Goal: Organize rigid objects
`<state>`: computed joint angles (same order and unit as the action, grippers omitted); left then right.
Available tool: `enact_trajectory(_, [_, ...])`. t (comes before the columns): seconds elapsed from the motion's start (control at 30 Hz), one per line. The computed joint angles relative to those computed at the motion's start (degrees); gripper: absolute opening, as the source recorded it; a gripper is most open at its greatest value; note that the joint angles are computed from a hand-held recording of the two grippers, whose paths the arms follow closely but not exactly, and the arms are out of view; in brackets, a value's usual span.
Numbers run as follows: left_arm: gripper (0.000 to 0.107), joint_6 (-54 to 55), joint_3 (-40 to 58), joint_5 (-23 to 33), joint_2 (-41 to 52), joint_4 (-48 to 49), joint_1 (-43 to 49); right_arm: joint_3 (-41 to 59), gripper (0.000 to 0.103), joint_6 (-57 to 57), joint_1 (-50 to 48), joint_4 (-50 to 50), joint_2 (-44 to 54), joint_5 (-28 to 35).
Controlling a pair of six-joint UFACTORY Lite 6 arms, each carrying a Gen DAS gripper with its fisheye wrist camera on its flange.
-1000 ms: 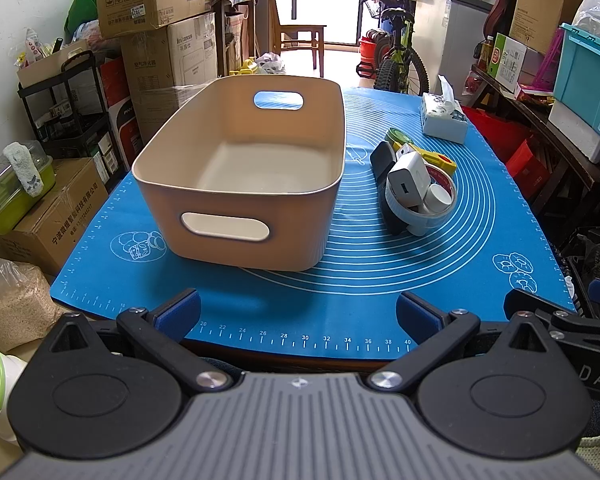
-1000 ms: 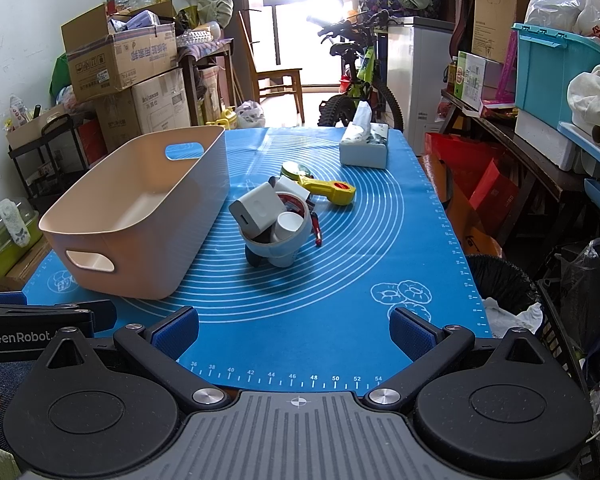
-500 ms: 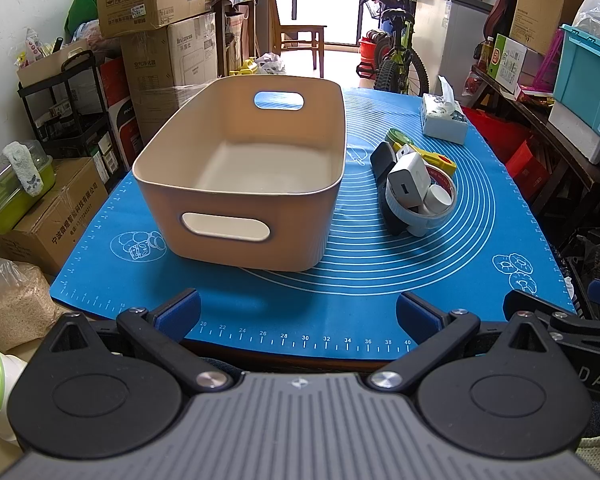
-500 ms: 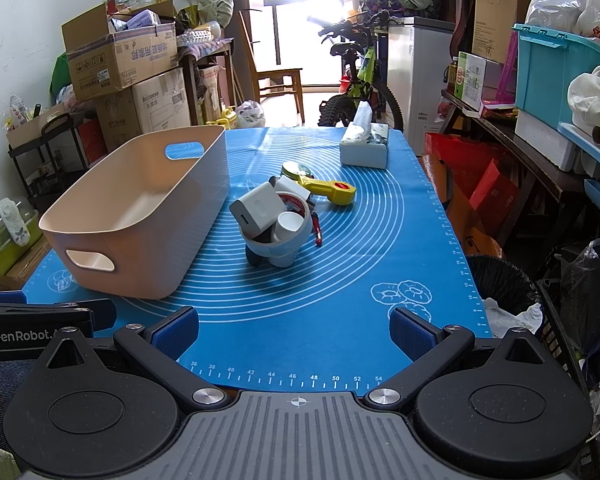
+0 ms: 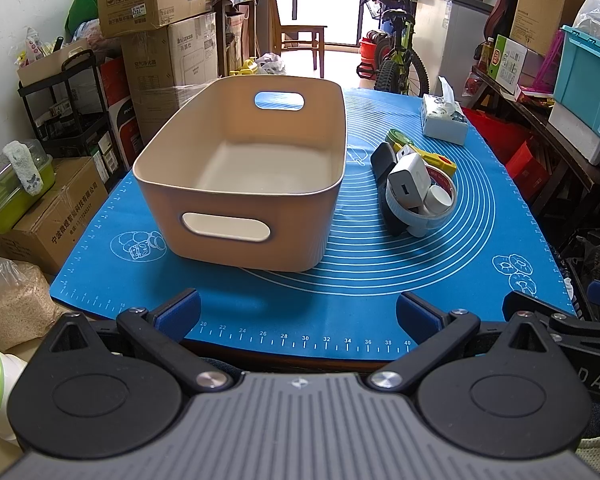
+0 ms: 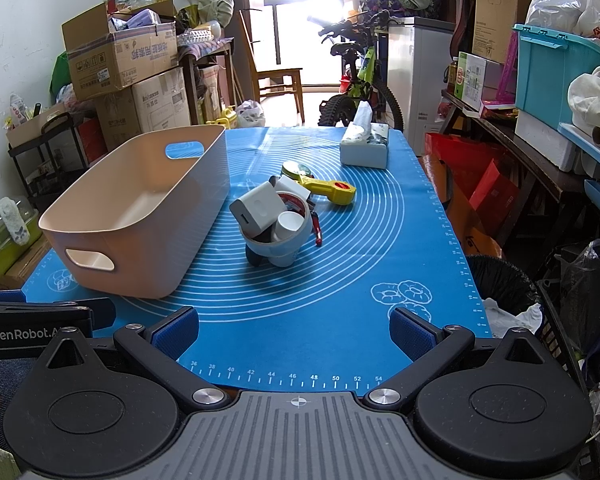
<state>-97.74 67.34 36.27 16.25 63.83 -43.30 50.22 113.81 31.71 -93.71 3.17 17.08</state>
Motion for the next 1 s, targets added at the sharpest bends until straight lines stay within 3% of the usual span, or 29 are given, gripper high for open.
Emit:
enact_trajectory(0.57, [0.102,-1.30,-2.25,-0.42,-1.73,1.06,0.07,0.40,0.101,-0.09,0.61,0.72,0.36,0.79])
enact_trajectory(0.77, [0.103,2.39,0.87,-1.83,-1.66,-2.75,2.33,-0.31,0.101,4.01,-1.22,-3.41,-2.48,-0.16])
enact_trajectory(1.0, [0.103,8.59,7.11,-1.39,-1.02,-5.56,7.66,5.18,0.101,0.64,-3.45,-2.81,-0.58,-0.33])
